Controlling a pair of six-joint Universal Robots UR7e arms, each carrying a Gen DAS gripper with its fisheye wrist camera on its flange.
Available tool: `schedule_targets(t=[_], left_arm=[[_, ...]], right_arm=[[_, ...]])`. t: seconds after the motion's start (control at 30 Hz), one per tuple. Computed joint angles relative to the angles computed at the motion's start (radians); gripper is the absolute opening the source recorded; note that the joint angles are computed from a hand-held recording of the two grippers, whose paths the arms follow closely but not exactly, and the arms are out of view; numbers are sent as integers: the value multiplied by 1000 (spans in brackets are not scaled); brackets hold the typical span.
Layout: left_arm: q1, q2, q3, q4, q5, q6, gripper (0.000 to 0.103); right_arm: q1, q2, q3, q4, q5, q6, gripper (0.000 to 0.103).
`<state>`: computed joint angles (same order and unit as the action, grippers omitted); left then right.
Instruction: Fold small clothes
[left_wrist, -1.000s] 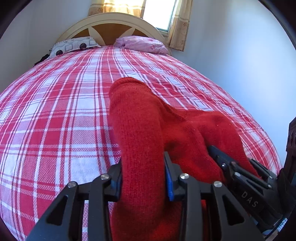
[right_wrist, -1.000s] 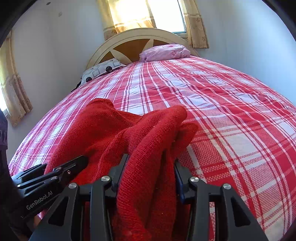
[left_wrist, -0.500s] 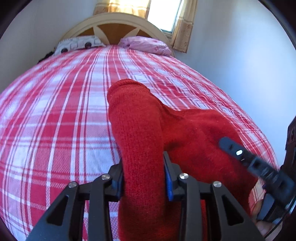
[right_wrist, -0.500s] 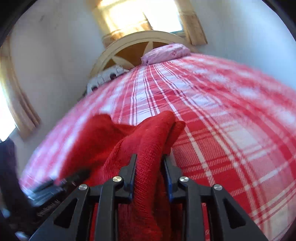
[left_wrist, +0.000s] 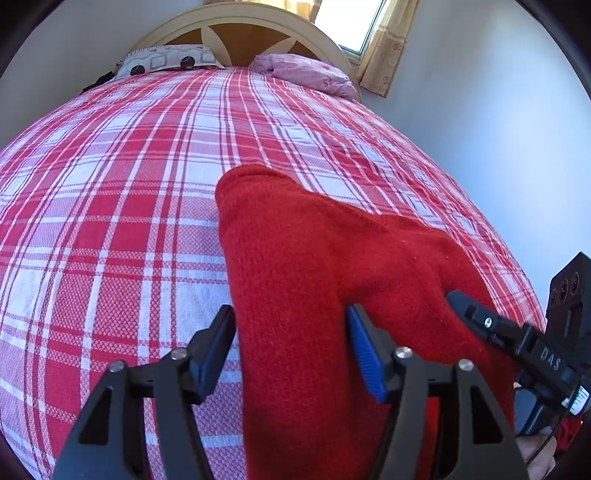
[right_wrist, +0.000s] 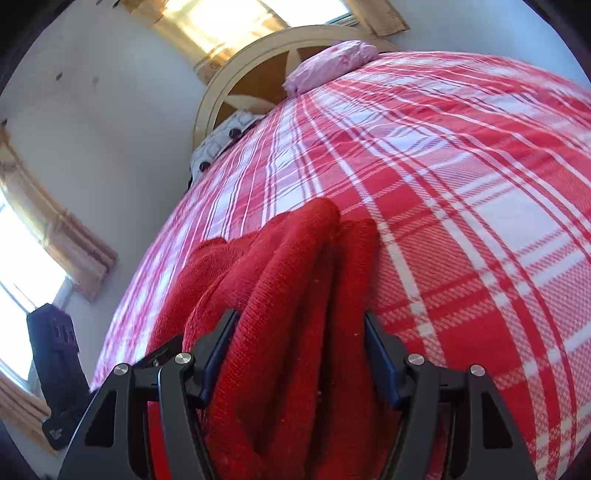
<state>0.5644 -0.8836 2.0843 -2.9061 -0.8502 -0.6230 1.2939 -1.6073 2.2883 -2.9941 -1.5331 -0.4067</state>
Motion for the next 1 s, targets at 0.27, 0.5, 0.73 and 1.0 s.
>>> schedule_targets(t=[0.27,0.5,0.73,1.0], left_arm=[[-44,1,13,-9,66,17,33],[-89,-53,44,35,149,-11,32],[-127,-141,102,93,244,-47,32],[-152,-268,178,211,328,-134,32]], right_arm=[[118,25,51,-175,-190,-41,37],[174,4,87,-219,-177,-37,33],[269,32,111,-260,-193,-2,33],[377,86,128,-297,-205,35,32]])
